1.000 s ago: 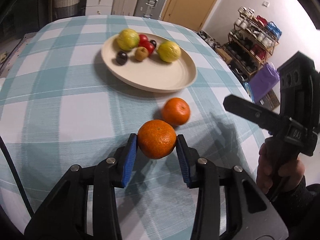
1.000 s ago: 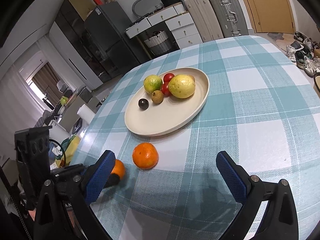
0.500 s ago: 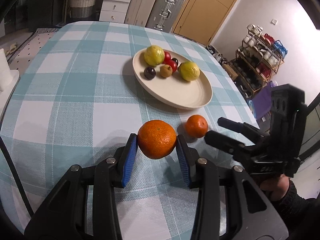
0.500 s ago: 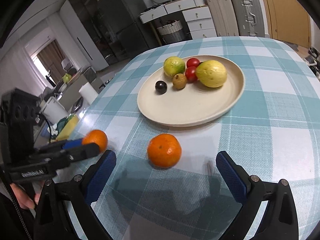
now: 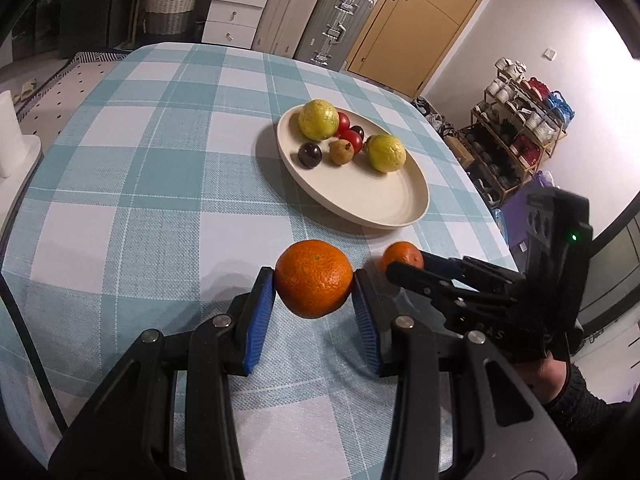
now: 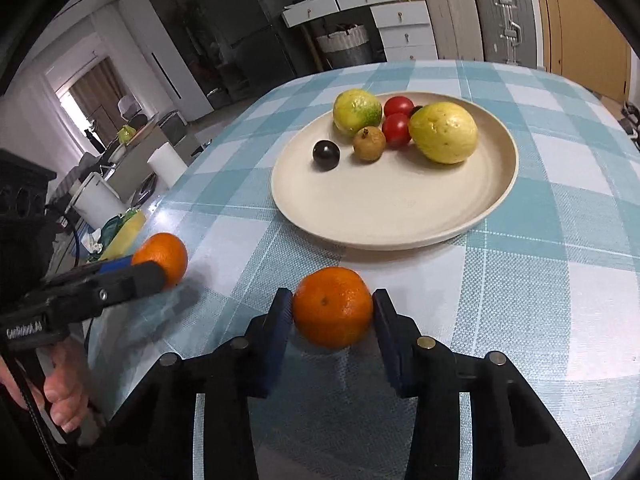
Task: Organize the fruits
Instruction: 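Close the right tool on the other orange while the left tool holds its orange, then carry both oranges over the cream plate with both tools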
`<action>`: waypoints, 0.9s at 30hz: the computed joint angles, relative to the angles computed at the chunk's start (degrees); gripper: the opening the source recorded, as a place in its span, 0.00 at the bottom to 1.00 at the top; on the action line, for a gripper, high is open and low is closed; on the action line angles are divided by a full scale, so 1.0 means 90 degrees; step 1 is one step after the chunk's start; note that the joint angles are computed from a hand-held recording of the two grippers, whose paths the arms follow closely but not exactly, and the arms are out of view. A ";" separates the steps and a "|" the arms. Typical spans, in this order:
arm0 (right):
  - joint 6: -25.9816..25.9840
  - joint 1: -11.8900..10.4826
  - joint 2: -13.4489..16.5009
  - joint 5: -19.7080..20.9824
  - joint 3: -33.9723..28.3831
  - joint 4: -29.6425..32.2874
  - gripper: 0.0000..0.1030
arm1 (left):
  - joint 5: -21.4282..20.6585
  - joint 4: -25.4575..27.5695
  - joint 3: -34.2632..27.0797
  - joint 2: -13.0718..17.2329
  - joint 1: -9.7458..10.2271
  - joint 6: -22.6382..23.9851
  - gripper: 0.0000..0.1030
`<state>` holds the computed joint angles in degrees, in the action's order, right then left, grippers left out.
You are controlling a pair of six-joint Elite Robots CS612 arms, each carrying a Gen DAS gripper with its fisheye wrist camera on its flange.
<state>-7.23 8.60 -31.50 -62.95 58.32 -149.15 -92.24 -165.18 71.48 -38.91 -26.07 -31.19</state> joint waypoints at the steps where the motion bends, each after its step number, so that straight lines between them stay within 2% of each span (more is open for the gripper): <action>1: 0.0021 -0.0013 -0.0012 0.0053 0.0034 -0.0045 0.40 | 0.0003 0.0005 -0.0011 0.0004 0.0004 -0.0001 0.35; 13: 0.0557 -0.0218 -0.0190 0.0753 0.0369 -0.1100 0.40 | 0.0107 0.0041 -0.0393 0.0139 -0.0033 0.0300 0.35; 19: 0.0601 -0.0246 -0.0120 0.0729 0.0128 -0.0895 0.40 | 0.0129 0.0321 -0.0927 0.0386 -0.0020 0.0419 0.35; 27: 0.0605 -0.0258 0.0103 0.0707 -0.0280 -0.0804 0.40 | -0.0169 0.0776 -0.1817 0.0852 0.0067 0.0391 0.35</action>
